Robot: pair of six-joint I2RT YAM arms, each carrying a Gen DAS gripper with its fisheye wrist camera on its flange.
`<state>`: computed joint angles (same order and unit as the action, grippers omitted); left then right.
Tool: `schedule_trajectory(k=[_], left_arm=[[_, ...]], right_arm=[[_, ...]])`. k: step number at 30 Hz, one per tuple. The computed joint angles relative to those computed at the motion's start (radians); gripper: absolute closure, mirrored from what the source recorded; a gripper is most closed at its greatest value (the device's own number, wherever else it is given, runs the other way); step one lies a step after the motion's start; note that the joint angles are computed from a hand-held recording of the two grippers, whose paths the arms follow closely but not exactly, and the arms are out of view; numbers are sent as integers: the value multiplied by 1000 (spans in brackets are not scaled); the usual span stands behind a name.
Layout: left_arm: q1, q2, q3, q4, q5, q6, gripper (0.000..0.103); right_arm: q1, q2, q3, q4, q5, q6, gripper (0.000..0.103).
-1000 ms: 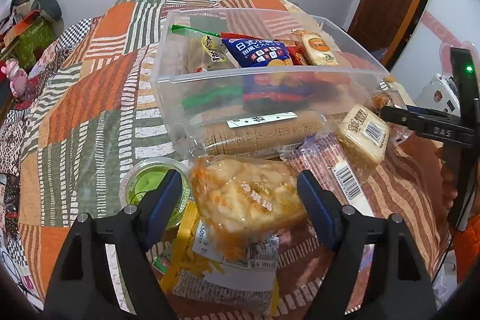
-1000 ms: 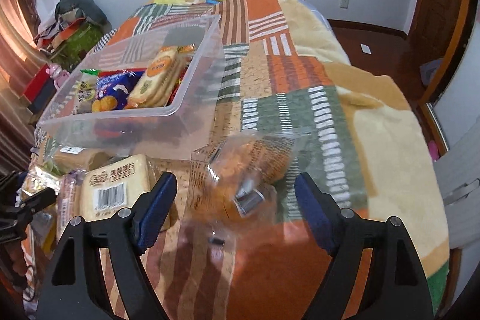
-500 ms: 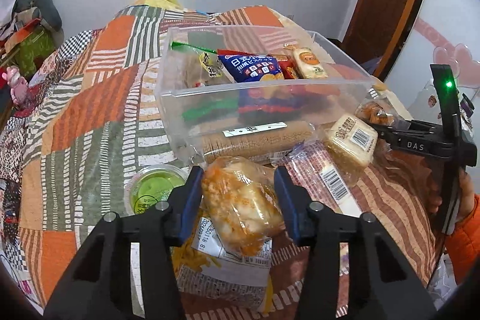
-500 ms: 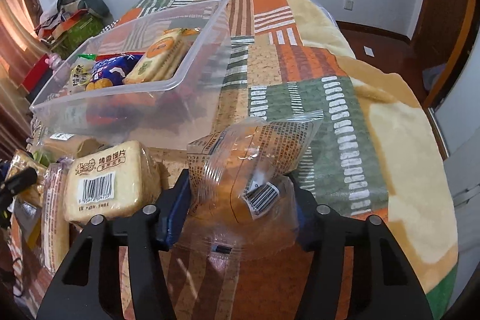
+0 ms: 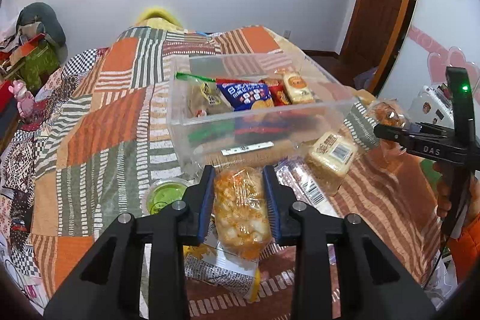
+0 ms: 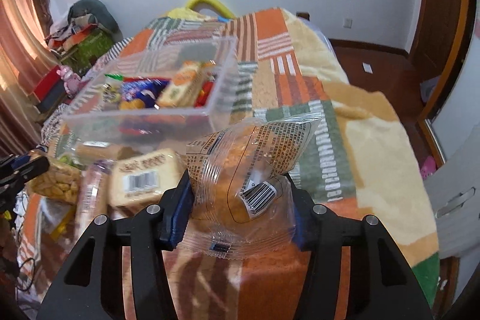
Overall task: Organize snacks
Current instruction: 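Grasp orange pastry bag with left tool while right grasps clear pastry bag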
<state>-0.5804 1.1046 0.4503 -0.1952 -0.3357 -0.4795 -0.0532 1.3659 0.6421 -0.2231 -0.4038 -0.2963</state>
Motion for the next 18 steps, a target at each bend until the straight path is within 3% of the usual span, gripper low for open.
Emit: schedule_trajectory(k=[10, 18], left_arm=[[8, -121, 63, -94, -54, 50, 72], [70, -97, 137, -57, -48, 131, 72]], right_arm=[[60, -84, 23, -3, -35, 59, 53], [125, -32, 60, 66, -10, 114, 53]])
